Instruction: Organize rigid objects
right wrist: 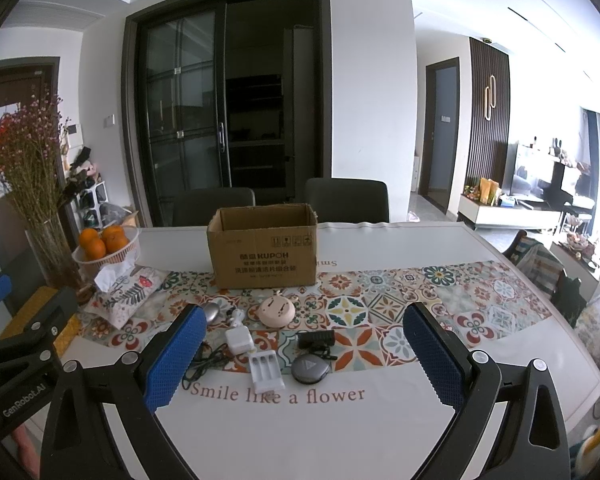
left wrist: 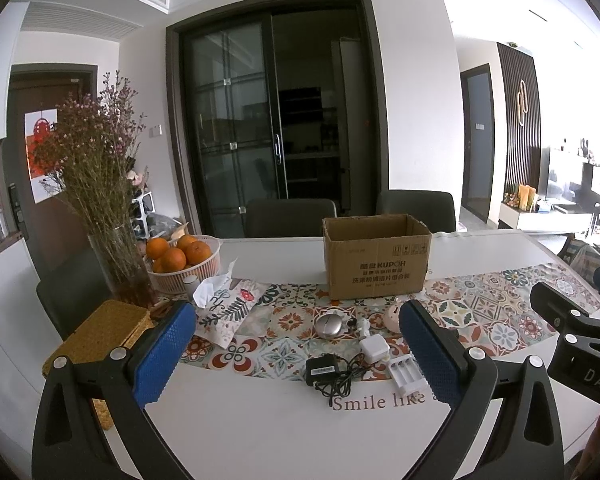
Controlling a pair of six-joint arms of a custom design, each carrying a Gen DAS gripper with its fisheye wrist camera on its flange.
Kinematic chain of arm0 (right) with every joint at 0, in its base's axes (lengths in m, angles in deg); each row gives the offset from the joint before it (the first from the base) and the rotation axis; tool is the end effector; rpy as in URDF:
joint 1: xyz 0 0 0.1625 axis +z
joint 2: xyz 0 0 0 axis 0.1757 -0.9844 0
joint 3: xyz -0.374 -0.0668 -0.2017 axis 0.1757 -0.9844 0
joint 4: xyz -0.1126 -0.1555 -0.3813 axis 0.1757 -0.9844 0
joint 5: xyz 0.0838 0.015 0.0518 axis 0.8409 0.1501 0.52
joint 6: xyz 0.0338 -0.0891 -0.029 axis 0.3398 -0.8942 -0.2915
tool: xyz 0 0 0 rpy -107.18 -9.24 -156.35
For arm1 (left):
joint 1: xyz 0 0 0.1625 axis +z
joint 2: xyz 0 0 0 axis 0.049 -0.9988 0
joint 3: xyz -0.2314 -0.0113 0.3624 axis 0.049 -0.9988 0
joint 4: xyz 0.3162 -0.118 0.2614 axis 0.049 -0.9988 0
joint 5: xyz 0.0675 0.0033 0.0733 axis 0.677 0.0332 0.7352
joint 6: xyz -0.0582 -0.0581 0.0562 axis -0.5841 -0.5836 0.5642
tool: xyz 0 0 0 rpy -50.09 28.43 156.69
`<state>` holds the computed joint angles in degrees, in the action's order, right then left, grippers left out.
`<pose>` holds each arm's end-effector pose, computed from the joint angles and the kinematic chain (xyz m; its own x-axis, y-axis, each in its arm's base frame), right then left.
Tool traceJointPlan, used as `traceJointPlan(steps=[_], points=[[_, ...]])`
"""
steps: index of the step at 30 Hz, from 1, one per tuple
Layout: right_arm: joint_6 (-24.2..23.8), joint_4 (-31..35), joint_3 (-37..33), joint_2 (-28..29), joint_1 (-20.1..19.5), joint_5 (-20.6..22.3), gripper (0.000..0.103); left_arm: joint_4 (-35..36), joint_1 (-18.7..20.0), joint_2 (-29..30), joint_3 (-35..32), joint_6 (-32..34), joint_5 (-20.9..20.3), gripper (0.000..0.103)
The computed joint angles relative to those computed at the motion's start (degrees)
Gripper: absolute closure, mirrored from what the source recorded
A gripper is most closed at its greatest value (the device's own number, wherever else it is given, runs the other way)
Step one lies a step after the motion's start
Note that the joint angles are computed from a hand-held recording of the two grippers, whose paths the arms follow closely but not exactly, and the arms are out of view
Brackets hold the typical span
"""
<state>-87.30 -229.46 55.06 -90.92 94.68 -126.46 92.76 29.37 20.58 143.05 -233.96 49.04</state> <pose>0.2718 -0.6178 0.3420 -0.6600 -0.3820 0.6469 -0.7474 0.4217 -0.5134 -0.4262 -0.5424 0.1810 -0.5560 -0.4984 -0.6652 0.5562 0.3716 -0.7434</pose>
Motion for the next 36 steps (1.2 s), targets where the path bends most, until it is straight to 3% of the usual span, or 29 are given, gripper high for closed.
traceJointPlan(steps=[36], points=[[0.2, 0.4, -0.4, 0.3, 0.1, -0.2, 0.003, -1.8, 0.1, -0.4, 0.7, 1.9, 0.6, 0.0]])
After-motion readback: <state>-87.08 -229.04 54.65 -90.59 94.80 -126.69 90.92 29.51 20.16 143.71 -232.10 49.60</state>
